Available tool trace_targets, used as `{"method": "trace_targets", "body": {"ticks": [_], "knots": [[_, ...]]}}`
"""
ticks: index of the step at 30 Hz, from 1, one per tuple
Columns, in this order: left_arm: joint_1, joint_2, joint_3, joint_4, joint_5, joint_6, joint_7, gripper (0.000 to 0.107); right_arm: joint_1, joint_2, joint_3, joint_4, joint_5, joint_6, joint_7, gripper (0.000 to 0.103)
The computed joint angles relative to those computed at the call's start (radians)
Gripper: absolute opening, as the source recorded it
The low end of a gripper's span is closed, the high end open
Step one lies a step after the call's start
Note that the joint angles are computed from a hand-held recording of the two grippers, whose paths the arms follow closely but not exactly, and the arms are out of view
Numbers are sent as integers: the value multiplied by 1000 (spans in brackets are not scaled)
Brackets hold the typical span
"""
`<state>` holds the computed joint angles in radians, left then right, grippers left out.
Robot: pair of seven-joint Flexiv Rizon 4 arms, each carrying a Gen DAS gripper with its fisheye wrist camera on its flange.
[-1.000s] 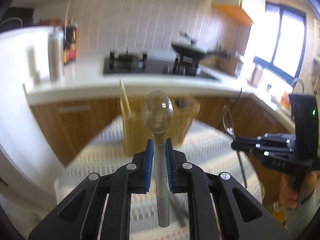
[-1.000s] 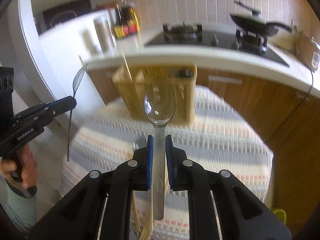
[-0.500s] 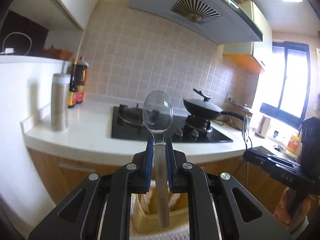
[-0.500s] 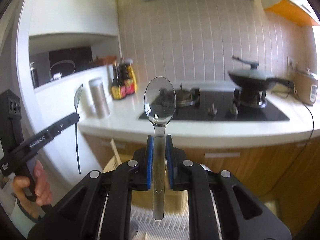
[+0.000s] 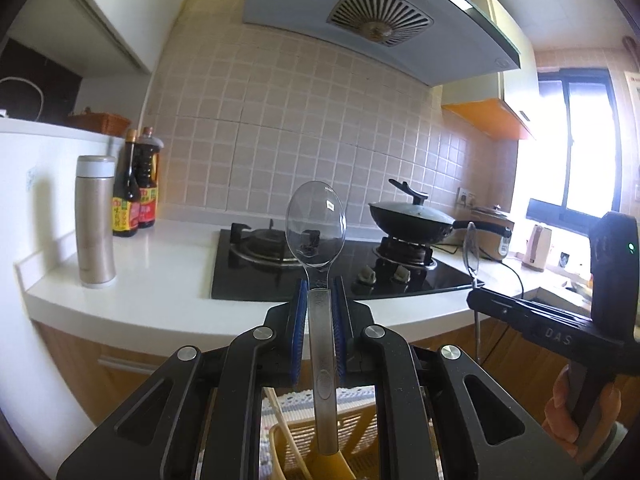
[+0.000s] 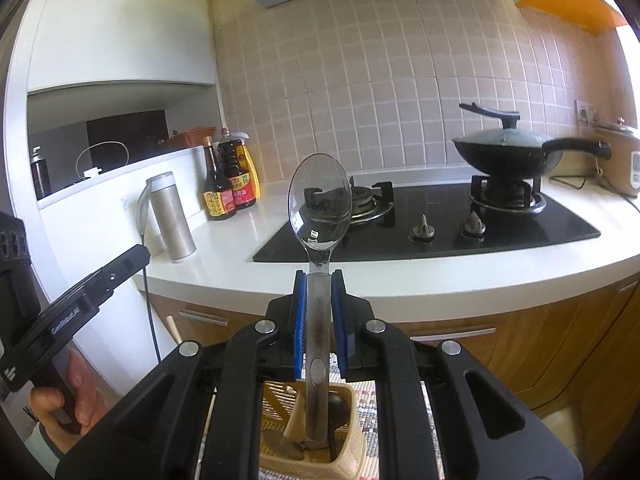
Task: Organize utensils
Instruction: 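Lift both clear spoons and carry them over the yellow basket, then open both grippers to drop the clear spoons into the basket, then grasp a clear spoon with the left gripper while the right gripper grasps a chopstick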
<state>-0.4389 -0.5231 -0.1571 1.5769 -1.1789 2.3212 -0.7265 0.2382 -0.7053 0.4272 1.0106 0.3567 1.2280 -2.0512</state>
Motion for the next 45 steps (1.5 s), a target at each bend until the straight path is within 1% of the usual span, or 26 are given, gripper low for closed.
{"method": "trace_targets", "body": {"ticks": [2,3,4,5,7,13,16,18,19,20,21,22,23,25,26,30,36,39,41,42,43,45], "knots": [[-1,-17,4,-2,17,15,-7,11,-1,-13,4,-5,6,-1,-5,10],[-10,-32,7,-18,-1,32,17,11,1,-20,3,-7,5,3,-8,10],[-22,-51,8,-44,-35,58,62,11,0,-25,5,-11,4,0,-12,10],[-20,-60,3,-52,-38,73,79,11,3,-31,5,-13,2,0,-17,10],[-5,-62,-12,-42,-18,76,62,11,8,-42,4,-19,-6,0,-28,10],[32,-38,-10,33,81,41,-74,11,7,-41,18,7,-6,42,-69,10],[43,-25,5,67,138,15,-146,11,-6,-42,37,23,-1,67,-87,11],[58,-8,12,100,189,-18,-210,11,-14,-43,46,27,0,73,-92,11],[55,-4,21,107,197,-24,-229,12,-15,-43,46,29,-1,71,-89,11],[56,2,28,118,210,-32,-252,21,-20,-38,48,39,-1,71,-90,12],[54,8,35,128,220,-41,-269,27,-29,-34,58,47,3,66,-96,12],[50,15,44,140,227,-35,-287,36,-37,-29,66,54,8,60,-102,16],[43,21,52,149,228,-32,-296,38,-47,-20,75,68,18,60,-111,23],[38,43,60,175,237,-39,-316,39,-59,0,81,101,31,74,-126,34],[32,52,65,185,234,-38,-321,41,-66,9,86,110,36,71,-130,34],[9,100,73,235,231,-20,-340,41,-103,59,109,169,81,64,-157,34],[-32,169,61,288,192,35,-292,43,-140,160,107,273,141,51,-195,34],[-60,195,43,296,144,50,-232,44,-161,205,111,312,184,32,-237,34],[-84,201,29,290,91,66,-167,48,-155,240,86,344,195,16,-238,34],[-107,199,18,277,31,81,-98,48,-149,257,70,362,197,7,-234,34],[-117,199,5,270,-5,90,-58,49,-140,269,53,373,196,-1,-226,34],[-140,195,-28,244,-116,111,55,49,-103,308,-9,422,153,-44,-156,34]]}}
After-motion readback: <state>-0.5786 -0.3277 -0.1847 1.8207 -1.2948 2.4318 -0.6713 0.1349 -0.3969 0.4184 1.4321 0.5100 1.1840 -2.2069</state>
